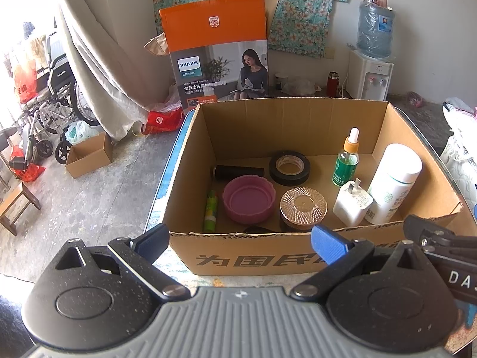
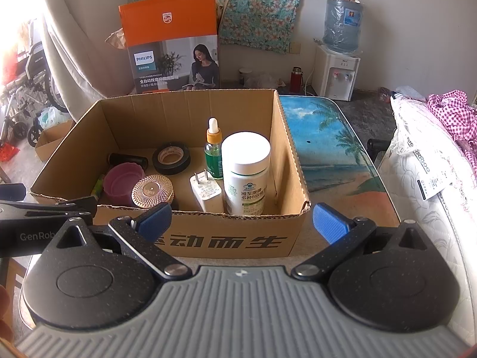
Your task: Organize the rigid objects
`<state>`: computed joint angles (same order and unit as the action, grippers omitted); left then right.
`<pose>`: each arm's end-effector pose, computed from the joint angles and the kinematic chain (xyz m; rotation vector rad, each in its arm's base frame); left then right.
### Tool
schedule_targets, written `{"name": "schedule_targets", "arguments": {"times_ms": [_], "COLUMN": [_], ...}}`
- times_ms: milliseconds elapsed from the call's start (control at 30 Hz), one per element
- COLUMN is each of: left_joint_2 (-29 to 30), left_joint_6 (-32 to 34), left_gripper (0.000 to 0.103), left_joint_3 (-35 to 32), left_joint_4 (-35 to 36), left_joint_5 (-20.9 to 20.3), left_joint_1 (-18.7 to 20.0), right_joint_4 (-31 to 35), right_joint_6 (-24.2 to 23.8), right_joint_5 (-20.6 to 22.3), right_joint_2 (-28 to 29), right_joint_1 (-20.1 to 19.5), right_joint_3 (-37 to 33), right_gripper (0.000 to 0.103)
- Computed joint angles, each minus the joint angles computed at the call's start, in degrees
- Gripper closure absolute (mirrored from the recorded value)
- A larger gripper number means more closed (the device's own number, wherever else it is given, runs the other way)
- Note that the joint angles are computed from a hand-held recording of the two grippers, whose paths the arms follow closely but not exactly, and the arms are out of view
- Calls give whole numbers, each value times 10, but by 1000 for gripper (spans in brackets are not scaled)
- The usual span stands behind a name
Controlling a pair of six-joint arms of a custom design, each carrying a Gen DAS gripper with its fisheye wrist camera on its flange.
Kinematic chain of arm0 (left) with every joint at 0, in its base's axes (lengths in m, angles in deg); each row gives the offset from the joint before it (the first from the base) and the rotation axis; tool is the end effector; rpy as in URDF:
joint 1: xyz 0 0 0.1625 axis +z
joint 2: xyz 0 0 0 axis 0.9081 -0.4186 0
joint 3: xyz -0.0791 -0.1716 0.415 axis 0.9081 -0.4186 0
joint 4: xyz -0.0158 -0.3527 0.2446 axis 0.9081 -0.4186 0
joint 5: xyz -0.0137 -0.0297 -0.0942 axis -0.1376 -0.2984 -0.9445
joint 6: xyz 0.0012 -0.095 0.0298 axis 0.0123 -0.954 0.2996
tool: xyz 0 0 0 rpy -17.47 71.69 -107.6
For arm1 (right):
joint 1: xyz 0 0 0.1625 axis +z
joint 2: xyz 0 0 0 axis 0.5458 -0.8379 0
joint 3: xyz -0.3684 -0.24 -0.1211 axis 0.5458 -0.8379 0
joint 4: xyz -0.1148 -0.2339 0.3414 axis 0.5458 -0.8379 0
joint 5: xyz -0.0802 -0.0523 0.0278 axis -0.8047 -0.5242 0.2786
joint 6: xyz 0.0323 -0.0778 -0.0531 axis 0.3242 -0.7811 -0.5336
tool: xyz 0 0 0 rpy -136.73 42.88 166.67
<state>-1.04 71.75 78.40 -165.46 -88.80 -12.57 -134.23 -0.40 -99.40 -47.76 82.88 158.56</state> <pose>-0.1839 -0.6123 0.3078 0.1809 2.0581 -0.8873 0.3862 -0.6439 0.0837 0.5486 -2.2546 0.8914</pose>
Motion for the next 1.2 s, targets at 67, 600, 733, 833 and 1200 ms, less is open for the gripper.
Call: {"name": "schedule_targets", "arguments": {"times_ms": [67,600,733,833,1200], "left_joint_2": [-1,-1,-1,-1,-1], "left_joint_6": [0,-1,1,3,1], "left_gripper": [1,1,1,1,1], "left_joint_3": [3,1,1,1,0], "left_joint_4": [-2,0,-2,-4,-4], "left_joint_5": [0,-2,-2,-2,0], "left_joint_1": [0,1,1,2,-1], "right_joint_4": [0,1,0,-5,-7], "right_joint_6": [0,0,-1,-2,-3], "right_joint_5": [0,0,0,-1,-1], "right_joint_2": [0,0,0,0,-2], "right_joint_1": [0,0,0,0,2], "right_joint_3": [0,-1,-1,2,4], "right_gripper": [1,1,1,1,1]}}
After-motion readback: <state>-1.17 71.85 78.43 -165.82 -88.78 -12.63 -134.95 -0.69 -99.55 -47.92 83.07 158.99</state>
